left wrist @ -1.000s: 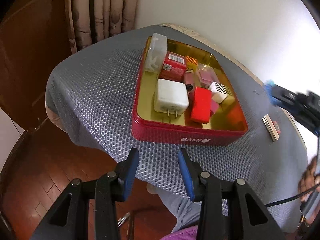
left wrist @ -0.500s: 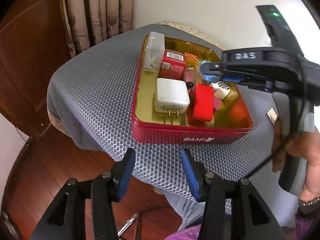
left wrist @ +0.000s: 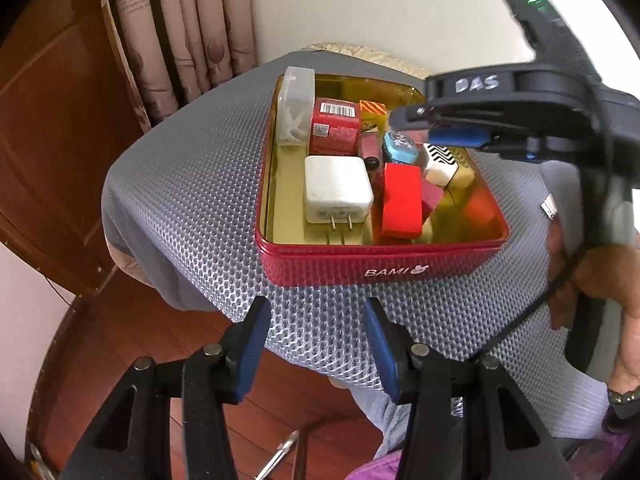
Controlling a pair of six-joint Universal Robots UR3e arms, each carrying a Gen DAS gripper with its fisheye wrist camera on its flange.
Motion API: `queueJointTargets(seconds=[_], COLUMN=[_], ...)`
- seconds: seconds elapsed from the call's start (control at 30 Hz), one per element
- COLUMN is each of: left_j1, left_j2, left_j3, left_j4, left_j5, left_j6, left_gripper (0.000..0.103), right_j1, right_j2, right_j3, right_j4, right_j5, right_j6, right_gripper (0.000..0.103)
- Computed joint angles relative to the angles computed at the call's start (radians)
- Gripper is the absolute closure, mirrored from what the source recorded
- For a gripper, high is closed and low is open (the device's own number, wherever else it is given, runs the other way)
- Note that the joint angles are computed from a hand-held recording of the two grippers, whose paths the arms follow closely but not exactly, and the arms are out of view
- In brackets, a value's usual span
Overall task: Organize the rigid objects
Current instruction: 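Lower the blue tin into the tray and open the right gripper, then move both open grippers toward the silver case and orange tin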
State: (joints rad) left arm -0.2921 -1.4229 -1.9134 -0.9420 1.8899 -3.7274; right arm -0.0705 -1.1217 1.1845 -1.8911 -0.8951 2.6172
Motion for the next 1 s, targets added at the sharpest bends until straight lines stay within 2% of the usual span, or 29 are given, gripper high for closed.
queueJointTargets(seconds=[0.07, 0.17, 0.23, 0.33, 0.43, 0.53, 0.67, 0.8, 0.83, 0.93, 1.0], left_j1=[-0.017, -0.039, -0.056, -0.079, -0.108, -0.150, -0.226, -0.311, -0.328, -0.388, -0.404], left_j2=[-0.012, -0.024, -0.036, -0.054, -0.075, -0.108, -0.174, -0.269, -0.291, -0.374, -0.423], left_j3=[0.011, 0.024, 0.036, 0.051, 0.072, 0.100, 0.156, 0.251, 0.274, 0.375, 0.437], left_j4=[-0.005, -0.014, -0.018, -0.024, -0.040, -0.057, -0.074, -0.119, -0.130, -0.170, -0.170], left_j5=[0.024, 0.052, 0.071, 0.101, 0.131, 0.174, 0.239, 0.289, 0.300, 0.333, 0.315], left_j6=[0.001, 0.001, 0.000, 0.000, -0.005, -0.015, -0.014, -0.007, -0.006, -0.001, 0.020], left_gripper=[0.054, 0.054, 0.054, 0.054, 0.054, 0.054, 0.054, 0.053, 0.053, 0.053, 0.051], right_j1=[-0.042, -0.124, -0.194, -0.358, -0.548, -0.731, -0.895, -0.992, -1.007, -1.037, -1.042], right_j2=[-0.074, -0.196, -0.280, -0.422, -0.503, -0.506, -0.416, -0.313, -0.293, -0.239, -0.215], right_j3=[0.096, 0.266, 0.386, 0.579, 0.688, 0.734, 0.758, 0.733, 0.716, 0.637, 0.603], right_j4=[-0.040, -0.104, -0.135, -0.121, -0.069, -0.094, -0.318, -0.486, -0.495, -0.452, -0.431], right_j5=[0.041, 0.086, 0.103, 0.109, 0.086, 0.040, -0.042, -0.079, -0.078, -0.042, -0.022], right_j6=[-0.024, -0.080, -0.134, -0.285, -0.434, -0.521, -0.509, -0.485, -0.480, -0.455, -0.452], right_gripper=[0.056, 0.036, 0.030, 0.026, 0.022, 0.019, 0.017, 0.015, 0.015, 0.005, 0.005])
